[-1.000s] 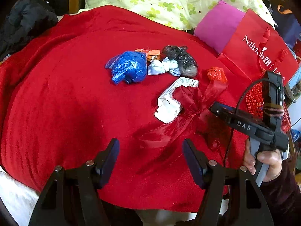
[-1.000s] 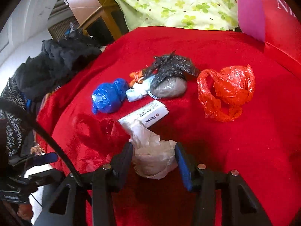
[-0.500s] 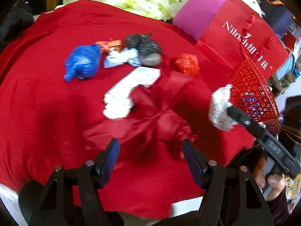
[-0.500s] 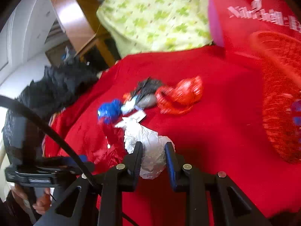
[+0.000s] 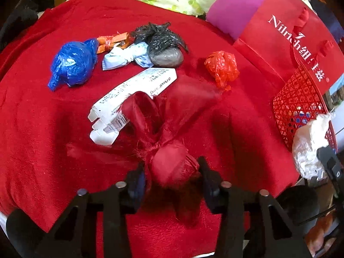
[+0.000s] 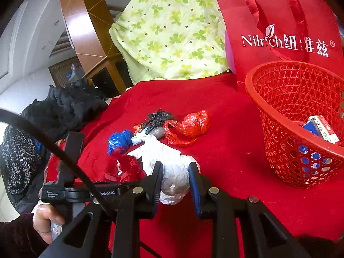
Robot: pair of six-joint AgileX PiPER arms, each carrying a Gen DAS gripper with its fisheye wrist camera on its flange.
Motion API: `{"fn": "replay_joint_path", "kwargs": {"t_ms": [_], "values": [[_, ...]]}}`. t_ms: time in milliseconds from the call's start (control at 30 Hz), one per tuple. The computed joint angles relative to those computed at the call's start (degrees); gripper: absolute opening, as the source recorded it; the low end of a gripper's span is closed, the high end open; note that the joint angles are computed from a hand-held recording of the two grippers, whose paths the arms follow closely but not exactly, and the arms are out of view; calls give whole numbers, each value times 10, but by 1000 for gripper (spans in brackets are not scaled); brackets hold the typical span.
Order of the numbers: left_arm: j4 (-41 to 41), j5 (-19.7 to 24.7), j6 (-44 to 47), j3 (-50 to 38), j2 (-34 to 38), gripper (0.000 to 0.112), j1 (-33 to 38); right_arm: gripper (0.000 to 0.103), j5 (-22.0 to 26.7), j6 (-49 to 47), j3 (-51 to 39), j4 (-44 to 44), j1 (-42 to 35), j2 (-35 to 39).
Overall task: Collect trash
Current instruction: 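Carry the red bow and white tissue toward the red mesh basket with both tools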
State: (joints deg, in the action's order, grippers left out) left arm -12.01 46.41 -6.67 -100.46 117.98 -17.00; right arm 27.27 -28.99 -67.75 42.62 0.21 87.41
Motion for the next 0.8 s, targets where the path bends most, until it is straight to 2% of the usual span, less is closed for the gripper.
{"fn": "replay_joint_path", "kwargs": {"t_ms": [133,300,467,667,800], "values": [[-25,-50,31,70,-51,43,15,26,4,68,-23,-70,22,2],[-28,-75,43,131,-123,43,36,26,7,162,-69,-169,70,4],[-9,-122,41,200,-221,43,61,26,14,246,-118,-262,136,8],[8,-152,43,260,-315,43,91,26,27,327,-160,-359,204,9],[16,-161,43,288,-359,43,108,26,31,357,-177,-388,231,7]]}}
